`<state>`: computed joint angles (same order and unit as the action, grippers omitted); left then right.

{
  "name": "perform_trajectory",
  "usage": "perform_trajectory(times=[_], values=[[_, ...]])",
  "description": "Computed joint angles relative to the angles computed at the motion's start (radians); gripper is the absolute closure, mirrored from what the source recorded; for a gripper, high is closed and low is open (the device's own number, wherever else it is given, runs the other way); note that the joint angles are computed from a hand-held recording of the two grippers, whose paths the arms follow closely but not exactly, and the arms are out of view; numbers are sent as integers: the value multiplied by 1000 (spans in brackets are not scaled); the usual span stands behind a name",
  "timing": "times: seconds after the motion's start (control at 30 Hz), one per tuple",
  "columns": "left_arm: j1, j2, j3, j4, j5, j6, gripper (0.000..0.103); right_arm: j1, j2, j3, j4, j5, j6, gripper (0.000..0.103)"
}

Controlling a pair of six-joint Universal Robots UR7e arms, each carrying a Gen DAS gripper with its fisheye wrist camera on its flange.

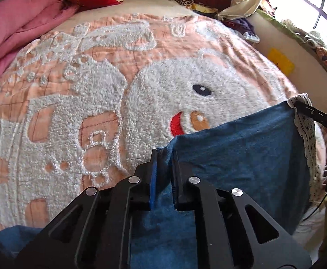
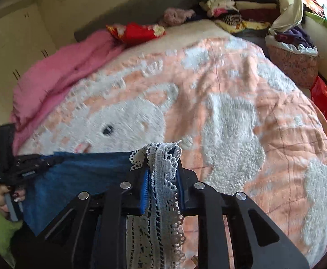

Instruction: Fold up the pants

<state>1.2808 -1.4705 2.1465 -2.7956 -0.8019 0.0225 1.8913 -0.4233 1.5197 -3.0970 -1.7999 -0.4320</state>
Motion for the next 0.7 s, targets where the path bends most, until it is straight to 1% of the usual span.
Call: perform_trajectory(times=[0.1,0.13,0.2,0.27,0.3,0.33,0.4,0.43,0.47,0.53,0.7], values=[[11,13,2,-25,3,14,98,-9,40,-43,39,-50,-1,82],[13,15,3,-31,3,22,97,-10,53,-51,33,-68,-5,79],[14,18,6,-49,9,38,95,-9,63,-53,20,-81,-11,77],[17,14,11,-66,1,47,93,-4,62,-48,0,-99,-11,66],[16,7,14,-66,-3,44,90,-2,52,-38,-4,-97,-1,65],[12,-8,22,-66,-3,38,87,0,34,-14,-25,-89,13,65],[-8,-44,43,-79,16,38,83,3,3,31,-71,-80,17,61],[-17,-60,53,-85,25,42,82,4,-25,73,-104,-65,19,55],[-34,-87,71,-88,46,42,80,4,-54,121,-139,-51,23,52],[-57,-139,104,-89,59,39,74,1,-94,183,-171,-34,34,52],[-105,-303,196,8,83,-46,73,-14,-180,356,-250,-7,88,52]])
